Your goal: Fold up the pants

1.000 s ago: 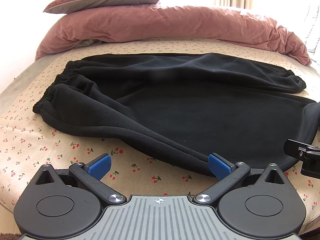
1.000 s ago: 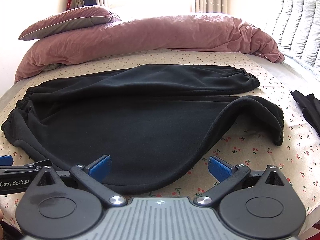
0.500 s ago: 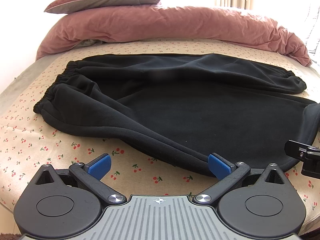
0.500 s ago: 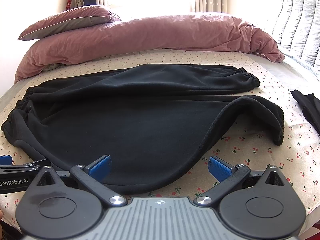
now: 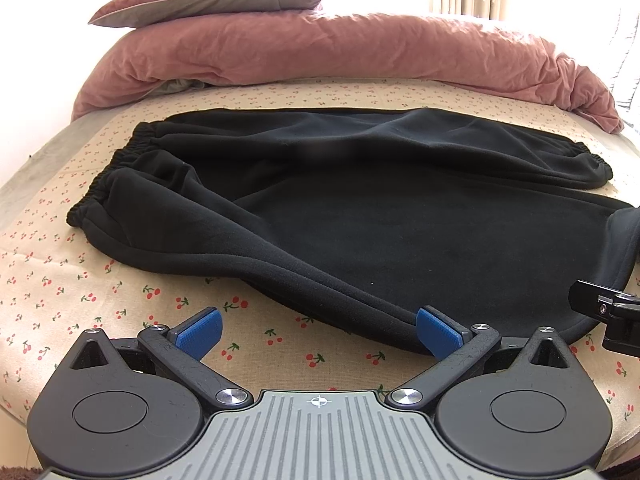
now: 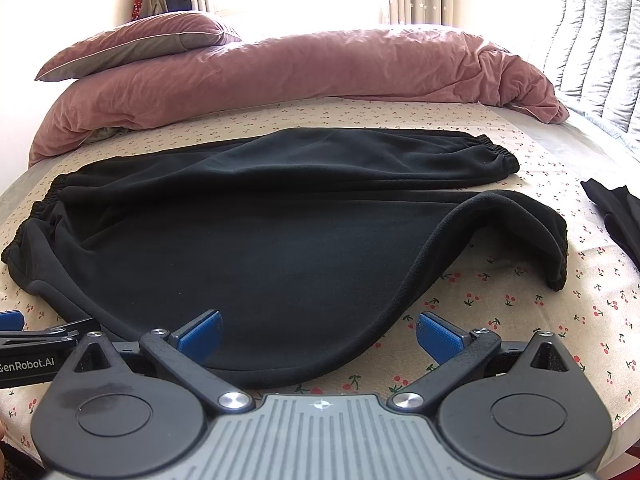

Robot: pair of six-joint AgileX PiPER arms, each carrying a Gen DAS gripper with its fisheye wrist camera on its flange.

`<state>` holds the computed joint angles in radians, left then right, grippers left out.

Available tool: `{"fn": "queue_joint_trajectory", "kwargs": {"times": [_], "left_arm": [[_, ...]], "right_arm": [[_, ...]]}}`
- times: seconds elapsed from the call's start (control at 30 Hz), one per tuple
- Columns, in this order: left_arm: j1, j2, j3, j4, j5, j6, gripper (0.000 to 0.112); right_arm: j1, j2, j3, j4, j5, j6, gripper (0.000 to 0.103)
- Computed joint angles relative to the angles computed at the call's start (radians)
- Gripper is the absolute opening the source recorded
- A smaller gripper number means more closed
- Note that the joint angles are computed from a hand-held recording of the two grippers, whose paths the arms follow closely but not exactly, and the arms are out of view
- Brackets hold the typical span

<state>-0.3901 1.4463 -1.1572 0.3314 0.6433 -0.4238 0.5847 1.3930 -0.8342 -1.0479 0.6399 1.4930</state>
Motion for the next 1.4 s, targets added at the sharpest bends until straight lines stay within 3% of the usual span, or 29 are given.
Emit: {"fn": "queue_joint_trajectory", "kwargs": {"times": [0.8, 0.97, 1.13, 1.23, 1.33, 1.4], "left_arm": [[-0.003, -0.001, -0.003, 0.004, 0.005, -0.005, 0.103], [-0.008, -0.005, -0.001, 0.023, 0.004, -0.024, 0.103], [-0.021, -0.027, 0.025, 0.094, -0.028, -0.089, 0.103], [-0.02, -0.049, 0.064, 0.162, -0.096, -0.111, 0.103], [0.013, -0.06, 0.082, 0.126, -0.156, -0.021, 0.103], [0.067, -0.057, 0.064, 0.009, -0.174, 0.121, 0.103]], "right_arm": [[-0.011, -0.003, 0.005, -0.004, 0.001, -0.003, 0.103], [0.0, 0.009, 0.002, -0.028, 0.034, 0.022, 0.103], [0.023, -0.003, 0.027, -0.113, 0.065, 0.074, 0.103], [0.022, -0.009, 0.048, -0.17, 0.076, 0.087, 0.103], [-0.042, -0.036, 0.051, -0.111, 0.025, 0.015, 0.103], [-0.111, -0.063, 0.041, -0.012, -0.024, -0.088, 0.103]]}}
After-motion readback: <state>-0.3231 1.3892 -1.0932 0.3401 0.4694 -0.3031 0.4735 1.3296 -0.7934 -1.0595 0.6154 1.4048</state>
